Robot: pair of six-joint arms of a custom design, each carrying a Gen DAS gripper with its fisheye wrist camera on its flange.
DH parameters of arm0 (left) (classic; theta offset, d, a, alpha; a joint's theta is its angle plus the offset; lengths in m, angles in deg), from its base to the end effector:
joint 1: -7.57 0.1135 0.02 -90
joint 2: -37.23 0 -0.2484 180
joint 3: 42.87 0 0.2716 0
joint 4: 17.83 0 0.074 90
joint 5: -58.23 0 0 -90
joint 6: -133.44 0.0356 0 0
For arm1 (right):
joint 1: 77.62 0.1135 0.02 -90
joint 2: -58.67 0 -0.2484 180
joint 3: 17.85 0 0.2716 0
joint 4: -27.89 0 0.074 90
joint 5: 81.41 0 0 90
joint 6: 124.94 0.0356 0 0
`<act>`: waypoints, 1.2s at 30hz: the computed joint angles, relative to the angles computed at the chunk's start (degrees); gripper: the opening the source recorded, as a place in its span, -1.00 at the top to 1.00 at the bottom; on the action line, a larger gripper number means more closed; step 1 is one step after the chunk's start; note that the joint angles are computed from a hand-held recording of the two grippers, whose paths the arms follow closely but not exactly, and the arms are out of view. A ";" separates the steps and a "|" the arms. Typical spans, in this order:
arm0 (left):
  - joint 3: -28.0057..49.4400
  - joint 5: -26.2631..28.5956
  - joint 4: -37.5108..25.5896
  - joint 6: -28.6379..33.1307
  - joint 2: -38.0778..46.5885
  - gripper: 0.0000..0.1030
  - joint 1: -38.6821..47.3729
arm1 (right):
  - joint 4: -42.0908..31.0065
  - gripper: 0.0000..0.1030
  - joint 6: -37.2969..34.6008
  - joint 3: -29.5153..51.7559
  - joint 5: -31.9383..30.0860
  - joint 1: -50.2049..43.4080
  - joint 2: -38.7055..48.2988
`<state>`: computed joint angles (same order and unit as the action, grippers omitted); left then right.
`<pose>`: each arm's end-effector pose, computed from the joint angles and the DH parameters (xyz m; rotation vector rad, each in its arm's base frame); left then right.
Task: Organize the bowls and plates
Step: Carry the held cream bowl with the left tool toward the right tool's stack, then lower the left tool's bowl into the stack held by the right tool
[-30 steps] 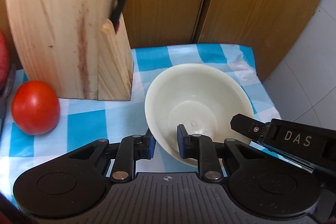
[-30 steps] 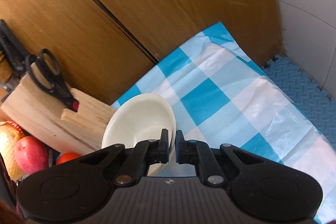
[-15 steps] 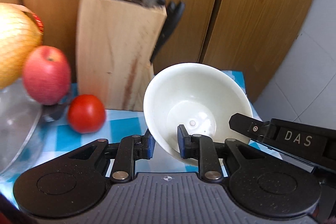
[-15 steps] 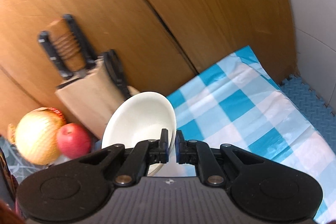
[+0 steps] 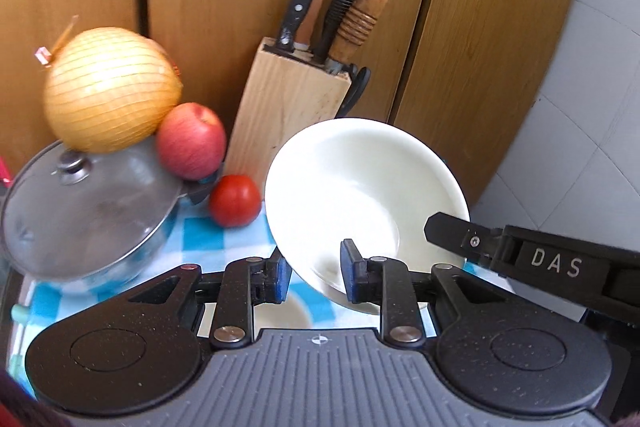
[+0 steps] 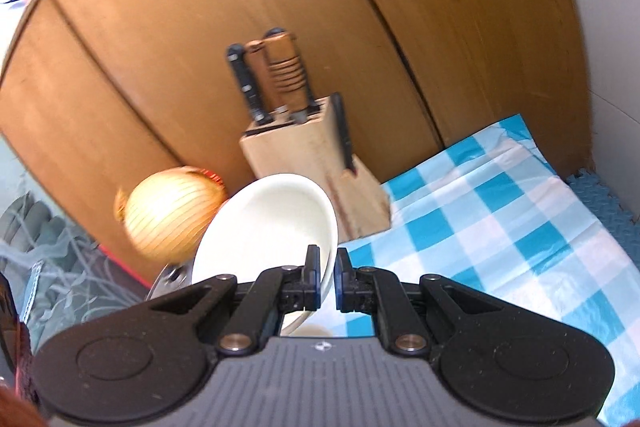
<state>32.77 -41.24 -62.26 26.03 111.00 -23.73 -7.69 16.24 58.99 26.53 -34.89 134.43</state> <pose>0.2614 -0.1521 0.2871 0.1960 2.3052 -0.2445 0.2420 0.2086 0.2983 0.3437 2.1770 0.6079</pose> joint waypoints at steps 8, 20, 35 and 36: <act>-9.64 1.29 -2.07 -0.17 -11.44 0.31 1.80 | -2.46 0.83 2.55 -0.18 4.22 7.85 -0.04; -17.18 6.84 -2.92 -0.98 -18.55 0.31 7.16 | -5.13 0.82 3.66 1.62 4.40 11.96 3.84; -17.16 8.71 -2.25 0.40 -15.75 0.31 9.77 | -4.73 0.80 2.95 3.22 0.86 10.37 7.66; -17.09 8.84 -2.14 0.32 -15.31 0.31 9.90 | -4.65 0.80 3.00 3.39 0.55 10.13 8.07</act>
<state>15.68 -32.40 -64.40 26.35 95.69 -13.83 -12.34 19.24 62.38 27.08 -24.76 142.50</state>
